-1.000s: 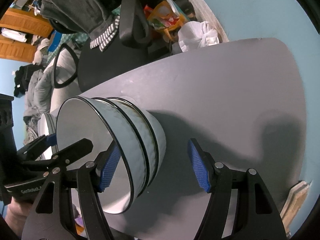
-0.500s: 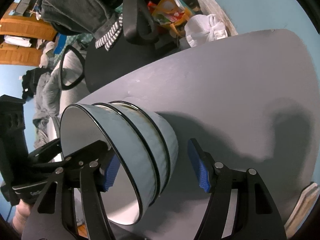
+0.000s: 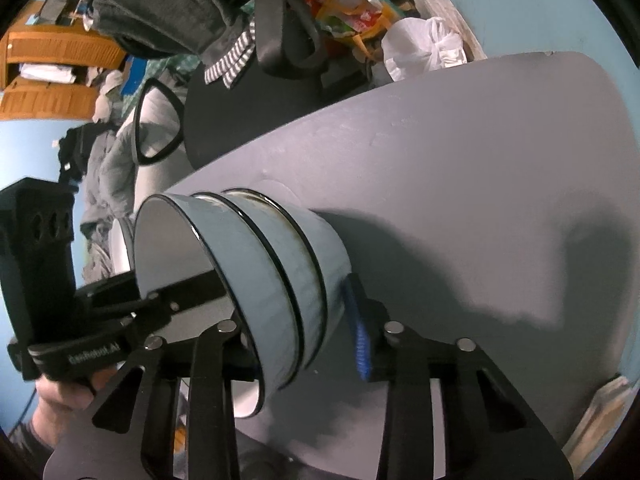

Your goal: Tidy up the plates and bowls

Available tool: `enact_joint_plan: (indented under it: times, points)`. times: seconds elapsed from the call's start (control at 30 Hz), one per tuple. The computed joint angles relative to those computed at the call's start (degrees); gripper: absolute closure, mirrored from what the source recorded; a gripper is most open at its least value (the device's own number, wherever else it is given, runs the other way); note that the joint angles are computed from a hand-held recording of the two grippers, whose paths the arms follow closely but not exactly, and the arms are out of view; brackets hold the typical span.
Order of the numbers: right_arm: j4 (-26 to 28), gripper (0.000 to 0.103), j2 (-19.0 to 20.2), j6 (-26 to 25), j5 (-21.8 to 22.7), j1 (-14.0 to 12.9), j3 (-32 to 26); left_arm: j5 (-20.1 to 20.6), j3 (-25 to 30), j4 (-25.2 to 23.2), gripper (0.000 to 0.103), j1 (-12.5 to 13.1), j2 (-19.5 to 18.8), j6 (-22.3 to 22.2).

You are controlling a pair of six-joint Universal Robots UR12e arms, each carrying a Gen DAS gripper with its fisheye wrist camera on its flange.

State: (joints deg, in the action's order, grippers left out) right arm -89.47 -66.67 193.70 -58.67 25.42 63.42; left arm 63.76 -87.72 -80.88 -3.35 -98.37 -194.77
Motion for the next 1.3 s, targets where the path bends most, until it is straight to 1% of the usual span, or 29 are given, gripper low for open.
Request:
enact_joint_plan:
  times: [0.1, 0.2, 0.3, 0.37, 0.47, 0.6, 0.8, 0.87, 1.07, 1.3]
  points:
    - [0.94, 0.073, 0.48, -1.28, -0.91, 0.35, -1.03, 0.35, 0.20, -0.39, 0.071, 0.03, -0.04, 0.01]
    - [1.59, 0.075, 0.72, -2.59, -2.54, 0.81, -1.89, 0.58, -0.37, 0.90, 0.072, -0.06, 0.34, -0.78]
    - [2.33, 0.076, 0.94, -3.34, -3.74, 1.06, -2.58, 2.12, -0.64, 1.83, 0.072, -0.56, 0.79, -0.37]
    - [2.05, 0.076, 0.82, -3.37, -3.61, 1.02, -2.34, 2.31, -0.59, 1.58, 0.073, -0.57, 0.86, -0.48]
    - [1.53, 0.076, 0.62, -1.97, -3.23, 0.91, -1.88, 2.36, -0.65, 1.34, 0.074, -0.49, 1.05, -0.49]
    - [1.11, 0.078, 0.28, -0.73, -2.61, 0.97, -1.25, 3.98, -0.73, 1.08, 0.074, -0.90, 1.64, -0.06]
    - [2.15, 0.079, -0.11, -0.98, -2.29, 1.78, -0.99, 5.29, -1.70, 0.49, 0.074, -0.66, 2.94, -0.22]
    - [2.20, 0.079, -0.25, -0.70, -2.31, 2.18, -0.91, 5.76, -2.26, 0.17, 0.074, -0.57, 3.59, 0.37]
    - [2.39, 0.080, -0.30, -0.34, -2.76, 3.27, -1.07, 4.80, -5.22, -0.63, 0.074, 0.52, 6.39, 0.13]
    - [3.63, 0.080, 0.97, -1.51, -3.77, 4.78, -3.40, 3.72, -8.46, -0.37, 0.075, 1.94, 9.28, -1.15]
